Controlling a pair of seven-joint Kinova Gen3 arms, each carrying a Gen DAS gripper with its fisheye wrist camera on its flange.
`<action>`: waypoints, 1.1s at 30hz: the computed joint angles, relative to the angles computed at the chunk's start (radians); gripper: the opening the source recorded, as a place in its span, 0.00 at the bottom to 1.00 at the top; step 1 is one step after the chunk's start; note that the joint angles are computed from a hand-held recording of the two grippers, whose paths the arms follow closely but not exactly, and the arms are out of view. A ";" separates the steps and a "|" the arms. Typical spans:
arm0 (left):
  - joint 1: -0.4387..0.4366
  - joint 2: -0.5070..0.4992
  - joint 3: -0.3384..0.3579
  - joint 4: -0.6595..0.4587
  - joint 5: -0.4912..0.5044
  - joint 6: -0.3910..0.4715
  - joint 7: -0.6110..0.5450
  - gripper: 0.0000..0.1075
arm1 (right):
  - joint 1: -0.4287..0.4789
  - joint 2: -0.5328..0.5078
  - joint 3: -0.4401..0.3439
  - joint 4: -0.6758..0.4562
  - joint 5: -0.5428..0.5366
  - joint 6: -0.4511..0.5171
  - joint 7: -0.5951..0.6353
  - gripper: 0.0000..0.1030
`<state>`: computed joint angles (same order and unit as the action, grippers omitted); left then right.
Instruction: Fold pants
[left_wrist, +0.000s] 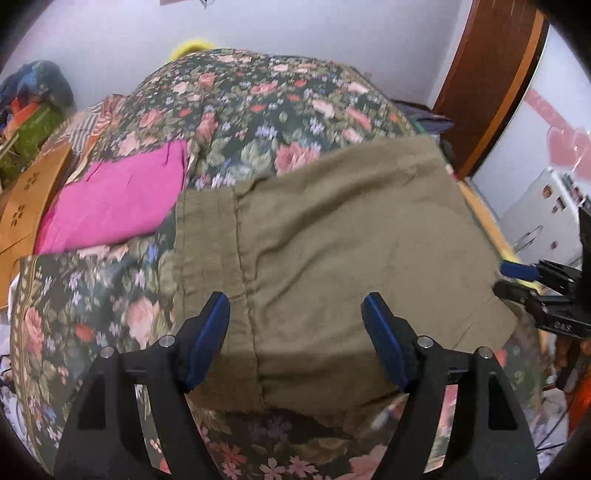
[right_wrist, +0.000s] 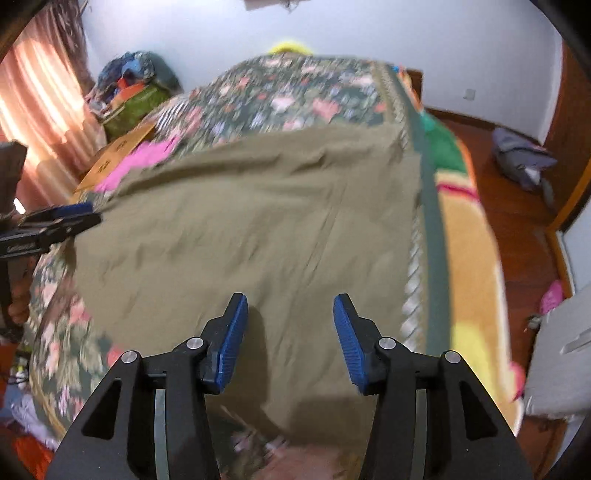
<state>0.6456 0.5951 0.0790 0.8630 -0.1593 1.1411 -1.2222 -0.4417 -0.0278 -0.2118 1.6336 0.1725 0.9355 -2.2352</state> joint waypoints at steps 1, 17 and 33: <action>0.022 -0.012 -0.015 0.036 -0.029 -0.024 0.012 0.72 | -0.004 0.001 -0.005 0.014 -0.010 0.007 -0.013 0.43; -0.157 -0.230 0.071 0.301 0.150 -0.140 0.105 0.89 | -0.001 -0.074 -0.070 0.011 0.132 0.034 -0.207 0.46; -0.249 -0.161 0.138 0.334 0.434 -0.204 0.018 0.95 | -0.079 0.035 -0.025 -0.002 0.098 -0.037 -0.136 0.51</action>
<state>0.3963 0.4338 0.2166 1.1974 0.2746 0.9373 -1.2044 -0.5212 0.0071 -0.2364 1.6314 0.2702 0.8987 -2.3715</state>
